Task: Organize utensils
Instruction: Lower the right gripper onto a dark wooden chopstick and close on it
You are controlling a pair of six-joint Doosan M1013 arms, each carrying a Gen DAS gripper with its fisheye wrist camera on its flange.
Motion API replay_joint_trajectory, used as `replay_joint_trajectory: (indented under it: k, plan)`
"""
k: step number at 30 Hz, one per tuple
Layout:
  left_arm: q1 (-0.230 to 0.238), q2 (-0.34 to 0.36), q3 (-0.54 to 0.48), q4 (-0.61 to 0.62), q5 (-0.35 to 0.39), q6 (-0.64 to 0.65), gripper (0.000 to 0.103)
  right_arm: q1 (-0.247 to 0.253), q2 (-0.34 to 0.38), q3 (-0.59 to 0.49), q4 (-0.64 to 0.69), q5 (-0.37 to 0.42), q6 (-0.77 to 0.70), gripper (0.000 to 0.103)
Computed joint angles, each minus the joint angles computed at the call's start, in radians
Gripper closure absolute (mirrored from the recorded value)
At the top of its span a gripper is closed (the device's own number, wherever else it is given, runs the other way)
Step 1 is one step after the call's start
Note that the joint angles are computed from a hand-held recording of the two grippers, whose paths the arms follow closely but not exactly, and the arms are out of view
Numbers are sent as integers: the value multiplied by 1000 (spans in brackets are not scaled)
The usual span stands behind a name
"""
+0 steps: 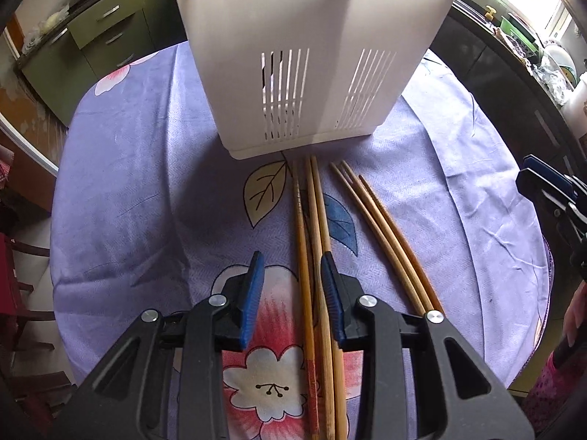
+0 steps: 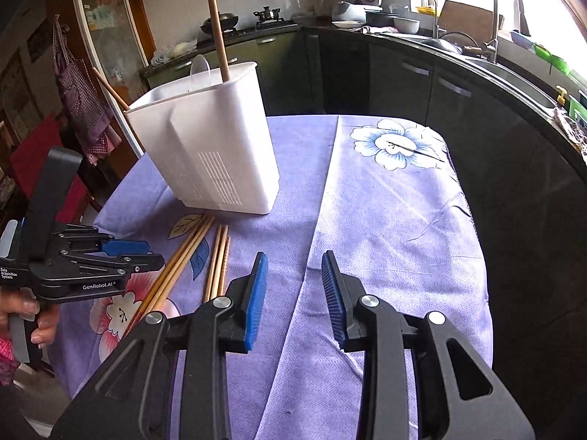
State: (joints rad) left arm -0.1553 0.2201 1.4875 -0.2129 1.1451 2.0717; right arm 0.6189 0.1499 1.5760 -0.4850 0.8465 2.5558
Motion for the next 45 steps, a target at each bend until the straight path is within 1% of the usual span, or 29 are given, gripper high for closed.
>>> replay_joint_trajectory:
  k: [5, 7, 10, 14, 15, 16, 18, 21, 25, 30, 32, 37, 40, 43, 45]
  plan:
    - [-22, 10, 0, 46, -8, -24, 77, -15, 3, -8, 23, 1, -18, 72]
    - [-29, 15, -2, 65, -10, -38, 84, -15, 5, -11, 29, 2, -21, 72]
    - [-37, 22, -4, 79, -3, -48, 87, -13, 14, -18, 42, 8, -34, 72]
    - [-41, 23, 0, 90, -15, -48, 90, -14, 40, -37, 93, 5, -95, 72]
    - [-44, 22, 1, 92, -18, -49, 94, -15, 50, -44, 119, 2, -122, 72]
    - [-46, 20, 4, 97, -22, -47, 95, -17, 60, -53, 150, -1, -152, 74]
    - [-49, 17, 9, 111, -32, -48, 95, -19, 85, -75, 205, 6, -212, 80]
    - [-38, 15, 9, 115, -28, -41, 95, -25, 122, -107, 284, 20, -292, 81]
    - [-16, 14, 10, 104, -27, -22, 95, -38, 151, -134, 347, 36, -337, 81]
    - [-4, 17, 10, 91, -28, -4, 95, -37, 179, -166, 326, 86, -331, 81]
    - [-3, 15, 12, 92, -31, -1, 95, -31, 187, -177, 301, 108, -323, 81]
    - [-6, 10, 18, 91, -38, 4, 95, -29, 201, -196, 305, 125, -338, 81]
    - [-4, 11, 18, 89, -39, 8, 95, -22, 213, -216, 289, 154, -341, 81]
    - [-5, 10, 18, 91, -40, 9, 95, -12, 224, -233, 248, 200, -326, 81]
    - [-5, 9, 19, 92, -42, 11, 95, -15, 223, -233, 258, 205, -325, 81]
